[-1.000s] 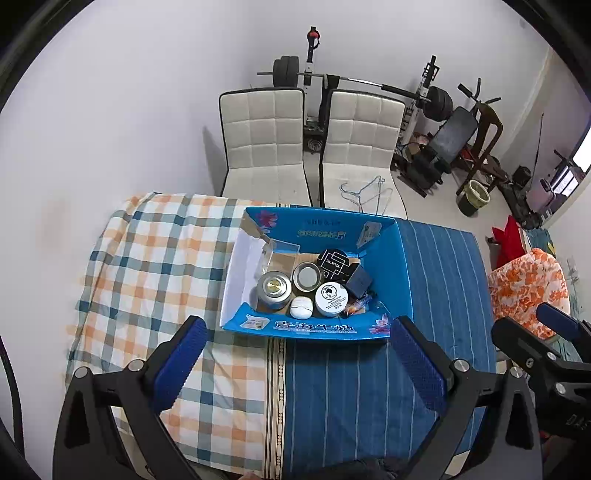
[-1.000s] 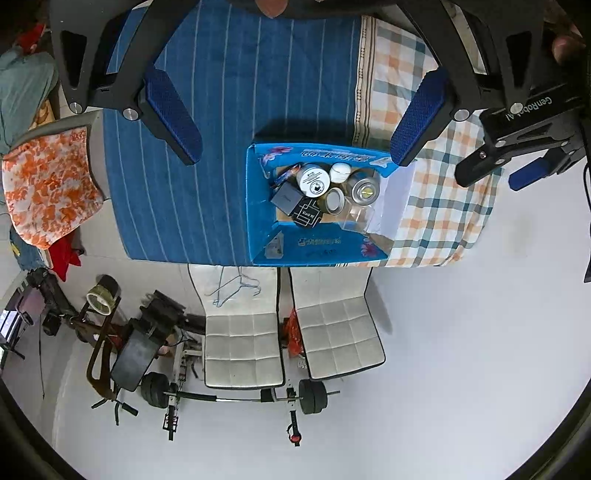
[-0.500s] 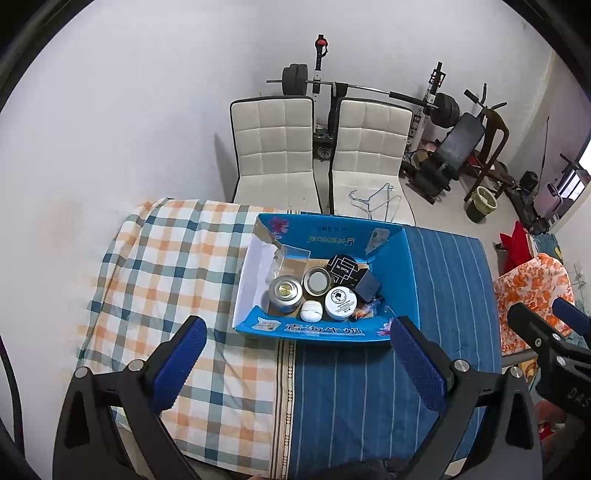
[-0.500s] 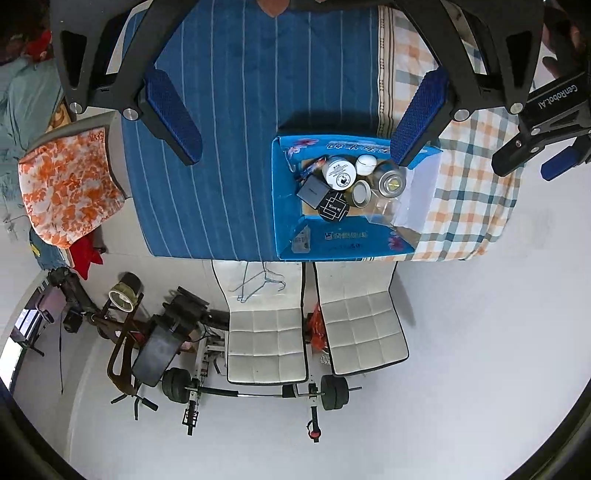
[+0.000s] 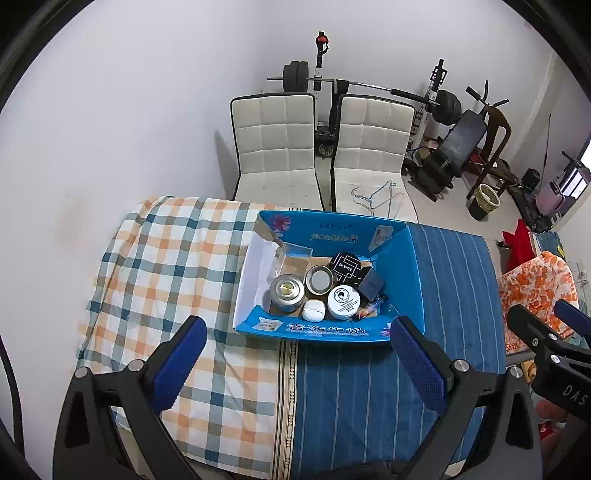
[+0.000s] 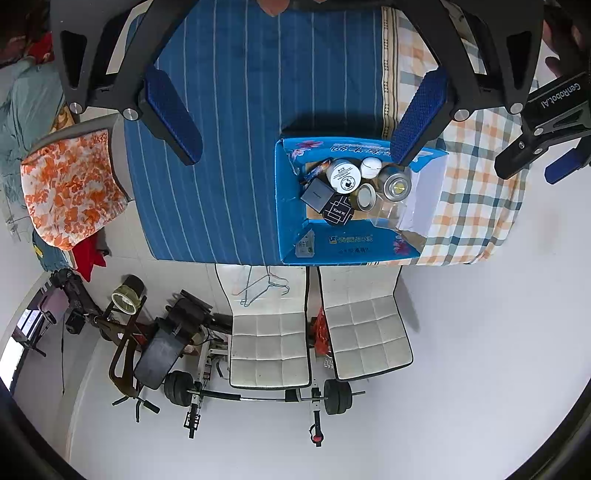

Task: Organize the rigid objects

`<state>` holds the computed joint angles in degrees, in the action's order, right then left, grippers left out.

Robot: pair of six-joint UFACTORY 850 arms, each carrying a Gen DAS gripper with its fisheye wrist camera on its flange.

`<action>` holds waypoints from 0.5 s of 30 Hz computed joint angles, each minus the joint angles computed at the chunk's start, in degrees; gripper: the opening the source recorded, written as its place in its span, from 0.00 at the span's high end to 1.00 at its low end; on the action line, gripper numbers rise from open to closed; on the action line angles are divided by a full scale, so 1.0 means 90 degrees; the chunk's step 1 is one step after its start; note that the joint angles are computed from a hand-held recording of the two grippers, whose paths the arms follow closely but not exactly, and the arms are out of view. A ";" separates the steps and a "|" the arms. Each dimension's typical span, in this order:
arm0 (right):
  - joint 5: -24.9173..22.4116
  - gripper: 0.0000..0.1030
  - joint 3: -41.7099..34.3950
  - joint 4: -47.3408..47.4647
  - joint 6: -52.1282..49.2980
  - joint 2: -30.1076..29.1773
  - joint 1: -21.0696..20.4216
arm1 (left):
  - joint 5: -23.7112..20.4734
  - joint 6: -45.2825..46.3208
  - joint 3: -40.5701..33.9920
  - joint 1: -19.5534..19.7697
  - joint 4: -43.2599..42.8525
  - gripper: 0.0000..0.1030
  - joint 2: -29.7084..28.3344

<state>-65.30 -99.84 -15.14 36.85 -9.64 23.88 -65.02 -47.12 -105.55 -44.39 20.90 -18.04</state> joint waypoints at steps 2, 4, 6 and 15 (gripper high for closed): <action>0.0013 0.00 0.0018 0.0004 -0.0023 0.0004 -0.0005 | 0.0021 0.0032 0.0008 0.0012 0.0011 0.01 -0.0004; 0.0012 0.00 0.0012 0.0010 -0.0005 0.0000 0.0001 | 0.0031 0.0034 0.0023 0.0021 0.0034 0.01 0.0001; -0.0002 0.00 0.0002 0.0004 -0.0022 -0.0009 0.0005 | -0.0004 0.0062 -0.0045 0.0038 0.0021 0.01 -0.0042; -0.0028 0.00 -0.0030 -0.0133 0.0014 -0.0057 0.0079 | -0.0031 0.0119 -0.0061 0.0081 0.0041 0.01 -0.0068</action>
<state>-65.56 -100.11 -16.34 36.98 -10.15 24.59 -65.30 -46.05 -106.10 -43.66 21.27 -18.66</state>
